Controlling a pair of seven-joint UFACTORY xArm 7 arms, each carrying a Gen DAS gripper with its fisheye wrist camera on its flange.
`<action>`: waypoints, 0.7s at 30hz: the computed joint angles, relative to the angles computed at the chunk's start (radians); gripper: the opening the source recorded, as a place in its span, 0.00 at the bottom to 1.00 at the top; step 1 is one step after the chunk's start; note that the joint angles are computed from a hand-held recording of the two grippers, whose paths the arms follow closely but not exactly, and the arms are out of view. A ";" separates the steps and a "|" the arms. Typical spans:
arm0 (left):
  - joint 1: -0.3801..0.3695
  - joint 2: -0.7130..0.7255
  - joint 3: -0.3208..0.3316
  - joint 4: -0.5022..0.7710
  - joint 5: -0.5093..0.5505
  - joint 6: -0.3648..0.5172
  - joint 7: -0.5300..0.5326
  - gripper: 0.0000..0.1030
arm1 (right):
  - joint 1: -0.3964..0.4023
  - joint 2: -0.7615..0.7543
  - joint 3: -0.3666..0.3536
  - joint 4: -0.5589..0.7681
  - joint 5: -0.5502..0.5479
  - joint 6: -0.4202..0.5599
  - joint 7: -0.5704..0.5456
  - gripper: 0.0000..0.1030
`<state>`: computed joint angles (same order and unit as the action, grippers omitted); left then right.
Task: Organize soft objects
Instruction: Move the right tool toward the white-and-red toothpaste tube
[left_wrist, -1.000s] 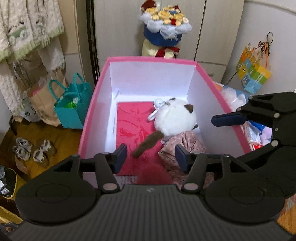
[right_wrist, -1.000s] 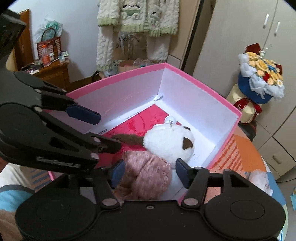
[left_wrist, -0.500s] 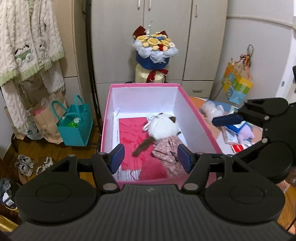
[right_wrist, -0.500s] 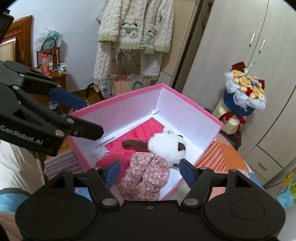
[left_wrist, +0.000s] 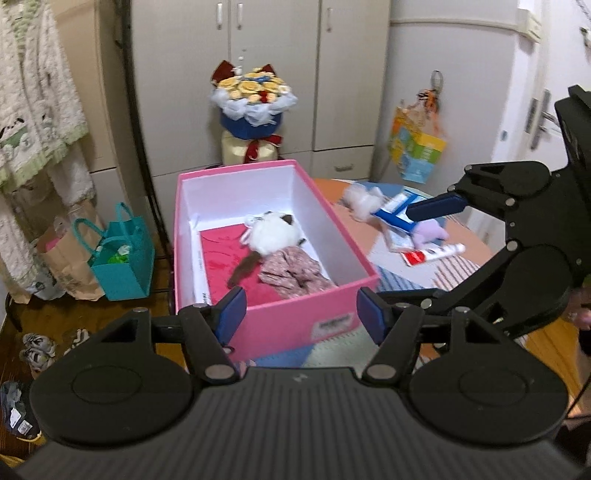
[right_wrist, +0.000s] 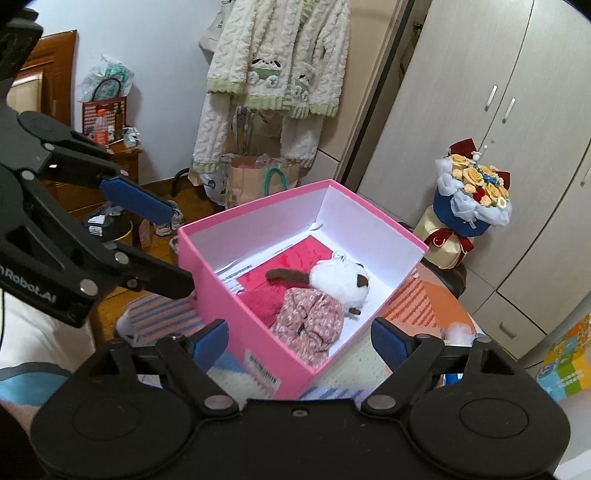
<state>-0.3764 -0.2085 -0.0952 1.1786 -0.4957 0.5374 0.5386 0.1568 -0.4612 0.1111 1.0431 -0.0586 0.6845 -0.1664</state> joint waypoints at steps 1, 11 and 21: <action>-0.006 -0.012 0.005 -0.007 -0.017 0.011 0.017 0.67 | 0.003 -0.018 -0.003 -0.011 0.005 0.005 0.000 0.86; -0.052 -0.002 0.005 0.009 -0.145 0.161 0.163 0.69 | -0.001 -0.301 -0.064 -0.252 0.089 0.073 0.005 0.88; -0.072 0.176 -0.091 0.166 -0.144 0.219 0.170 0.69 | -0.106 -0.448 -0.135 -0.412 0.085 0.075 0.043 0.88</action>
<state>-0.4485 -0.0327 -0.1862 1.3442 -0.6394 0.7564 0.7084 0.0510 -0.9091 -0.0239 0.6311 0.0260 0.7592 -0.1231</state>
